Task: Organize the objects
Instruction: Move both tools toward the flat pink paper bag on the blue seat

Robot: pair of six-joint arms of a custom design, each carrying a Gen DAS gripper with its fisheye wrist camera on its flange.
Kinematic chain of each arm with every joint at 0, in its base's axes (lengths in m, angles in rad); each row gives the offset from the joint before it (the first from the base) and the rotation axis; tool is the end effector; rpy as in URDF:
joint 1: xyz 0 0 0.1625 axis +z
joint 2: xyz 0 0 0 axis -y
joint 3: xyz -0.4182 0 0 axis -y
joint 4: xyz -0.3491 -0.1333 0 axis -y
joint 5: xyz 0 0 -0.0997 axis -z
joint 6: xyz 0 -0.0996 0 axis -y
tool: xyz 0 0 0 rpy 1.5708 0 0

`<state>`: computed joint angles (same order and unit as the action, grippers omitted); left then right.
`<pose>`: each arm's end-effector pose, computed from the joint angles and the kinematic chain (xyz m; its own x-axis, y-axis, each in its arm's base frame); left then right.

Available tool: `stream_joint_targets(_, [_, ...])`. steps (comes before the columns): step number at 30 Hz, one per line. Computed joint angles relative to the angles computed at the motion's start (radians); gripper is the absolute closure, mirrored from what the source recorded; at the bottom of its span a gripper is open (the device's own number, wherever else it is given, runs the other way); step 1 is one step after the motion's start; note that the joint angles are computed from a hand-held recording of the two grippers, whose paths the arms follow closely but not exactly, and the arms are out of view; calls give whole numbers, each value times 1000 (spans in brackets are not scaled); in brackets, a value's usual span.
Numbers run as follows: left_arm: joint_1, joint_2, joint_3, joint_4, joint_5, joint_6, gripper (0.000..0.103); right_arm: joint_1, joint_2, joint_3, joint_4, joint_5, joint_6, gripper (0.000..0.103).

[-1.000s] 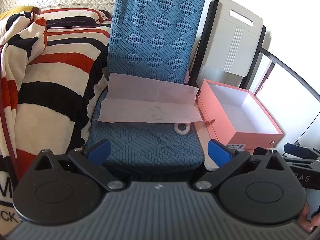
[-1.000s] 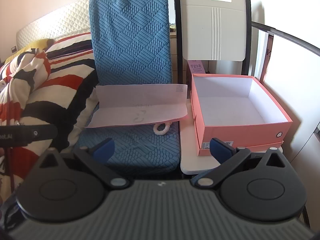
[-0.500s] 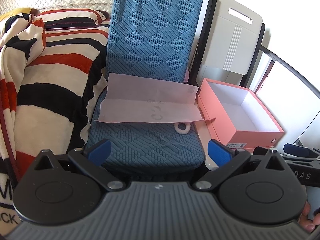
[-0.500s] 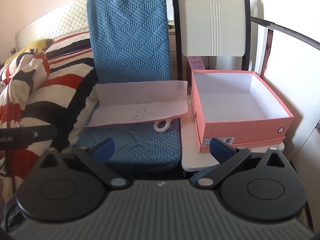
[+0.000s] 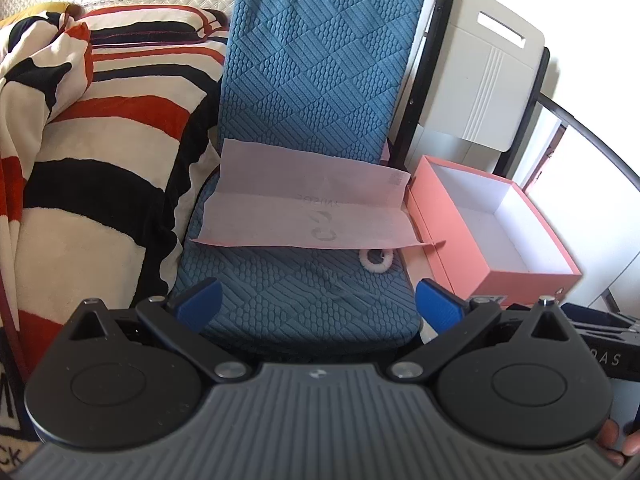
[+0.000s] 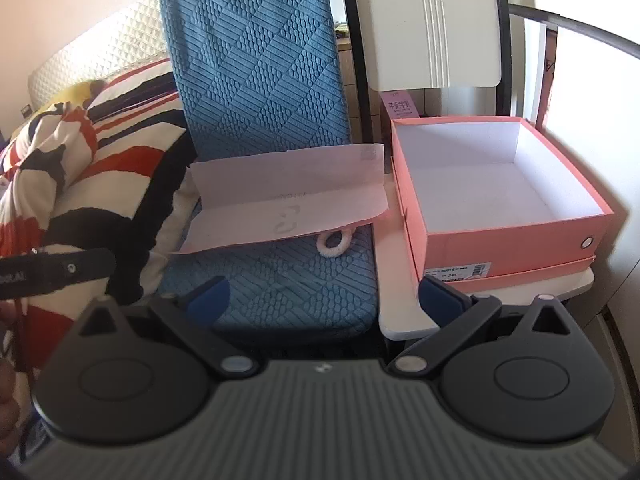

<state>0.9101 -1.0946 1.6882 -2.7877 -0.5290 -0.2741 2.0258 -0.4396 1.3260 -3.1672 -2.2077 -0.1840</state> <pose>-0.1898 -0.6015 0.3563 -0.8162 -0.2584 -0.5168 0.2881 0.5933 -0.7517 0.3860 -0.6204 0.0743 -0.8165 -0.1296 0.5627 -0.4909 0.6688 -0.5583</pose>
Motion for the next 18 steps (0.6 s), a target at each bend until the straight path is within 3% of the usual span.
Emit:
stream_joint_targets(9, [63,60,-109,-24,-25,55,0,-23,61,-140,141,36,59,1])
stream_joint_targets(18, [103,144,-243,-15,-39,109,0,-41,133,-295,207,49,32,3])
